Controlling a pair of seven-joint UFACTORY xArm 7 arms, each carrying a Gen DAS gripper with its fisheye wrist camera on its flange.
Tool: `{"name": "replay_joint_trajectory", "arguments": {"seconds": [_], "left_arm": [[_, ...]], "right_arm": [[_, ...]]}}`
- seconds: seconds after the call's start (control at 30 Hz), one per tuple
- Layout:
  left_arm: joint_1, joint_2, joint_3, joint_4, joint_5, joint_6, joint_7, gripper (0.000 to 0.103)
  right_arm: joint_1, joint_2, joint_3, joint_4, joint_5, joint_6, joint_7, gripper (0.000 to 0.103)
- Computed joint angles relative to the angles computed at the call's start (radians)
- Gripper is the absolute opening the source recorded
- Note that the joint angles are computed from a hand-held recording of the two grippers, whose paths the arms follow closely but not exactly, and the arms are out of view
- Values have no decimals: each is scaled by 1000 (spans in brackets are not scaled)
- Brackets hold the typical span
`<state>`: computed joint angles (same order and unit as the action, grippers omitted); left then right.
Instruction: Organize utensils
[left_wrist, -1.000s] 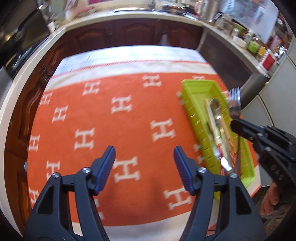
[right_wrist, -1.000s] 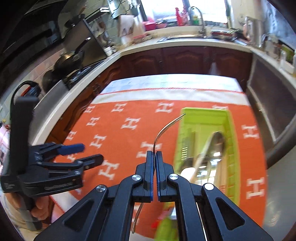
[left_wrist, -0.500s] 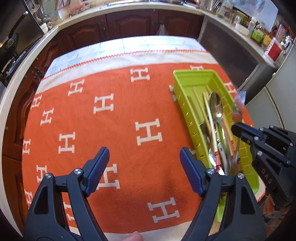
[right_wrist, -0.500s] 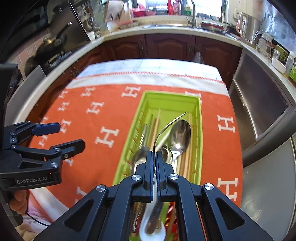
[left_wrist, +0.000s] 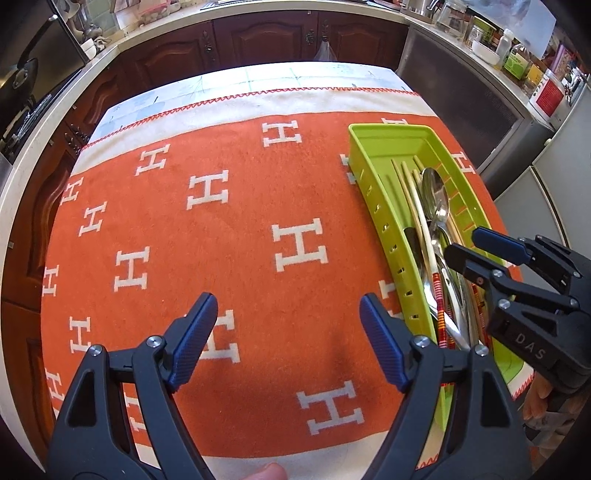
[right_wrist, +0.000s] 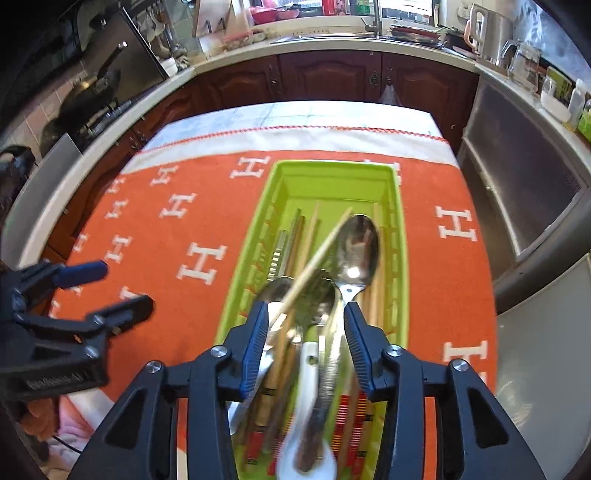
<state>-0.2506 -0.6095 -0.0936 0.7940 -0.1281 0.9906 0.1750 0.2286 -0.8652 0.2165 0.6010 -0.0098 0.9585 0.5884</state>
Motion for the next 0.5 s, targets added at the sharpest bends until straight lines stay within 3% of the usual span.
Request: {"name": "replay_joint_trajectory", "arguments": {"seconds": [0.17,0.33,0.4,0.43,0.5], "left_arm": [[-1,-16,6,-5,-2,9,7,78],[7,-26,11,-10,-3,16,4,78],[9,-26,13,-8,-6,22,2,78],[10,-27,15,-9,-7,24,2,78],[11,-32,16,-11,-8,25,3,78]], "right_arm": [[-2,45,43,25,-25,22,29,43],[31,65,35,12,-9,18,41,43],[39,77,36,17,-7,17,44,36],[47,80,28,17,5,8,44,24],[67,86,-1,9,47,-18,38,15]]}}
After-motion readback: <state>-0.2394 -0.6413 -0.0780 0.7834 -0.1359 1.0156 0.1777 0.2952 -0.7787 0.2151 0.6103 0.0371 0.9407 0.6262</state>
